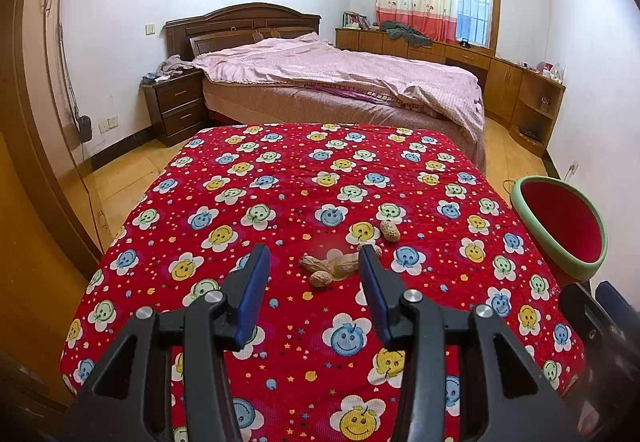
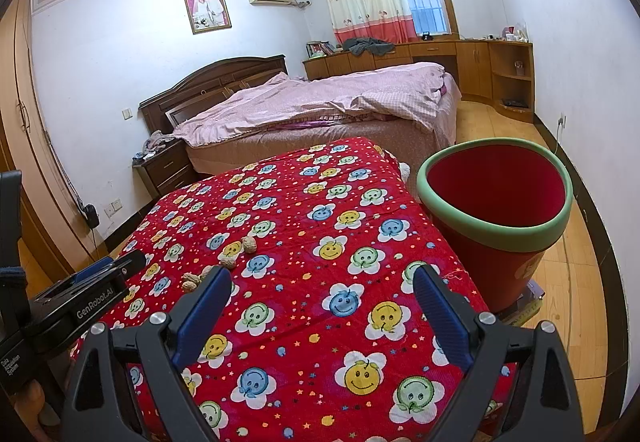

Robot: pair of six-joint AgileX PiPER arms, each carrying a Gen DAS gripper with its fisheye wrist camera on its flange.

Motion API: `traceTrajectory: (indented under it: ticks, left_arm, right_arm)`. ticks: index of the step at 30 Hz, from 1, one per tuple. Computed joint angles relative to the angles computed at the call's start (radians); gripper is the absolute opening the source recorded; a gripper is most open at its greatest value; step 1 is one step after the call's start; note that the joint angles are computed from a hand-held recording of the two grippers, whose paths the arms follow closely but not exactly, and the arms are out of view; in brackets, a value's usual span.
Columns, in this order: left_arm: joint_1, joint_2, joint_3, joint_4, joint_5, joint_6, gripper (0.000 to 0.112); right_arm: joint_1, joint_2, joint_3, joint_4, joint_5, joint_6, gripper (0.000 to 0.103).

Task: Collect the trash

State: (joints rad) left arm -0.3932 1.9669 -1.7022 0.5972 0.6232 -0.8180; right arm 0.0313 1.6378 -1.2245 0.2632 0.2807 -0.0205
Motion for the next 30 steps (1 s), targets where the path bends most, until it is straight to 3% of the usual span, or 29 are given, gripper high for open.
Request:
traceTrajectory:
  ticks: [30]
  left_arm:
    - [0.001, -0.011, 0.009, 0.009, -0.003, -0.008, 0.046]
  right_arm:
    - [0.014, 0.001, -0.006, -0.043, -0.015, 0.051, 0.094]
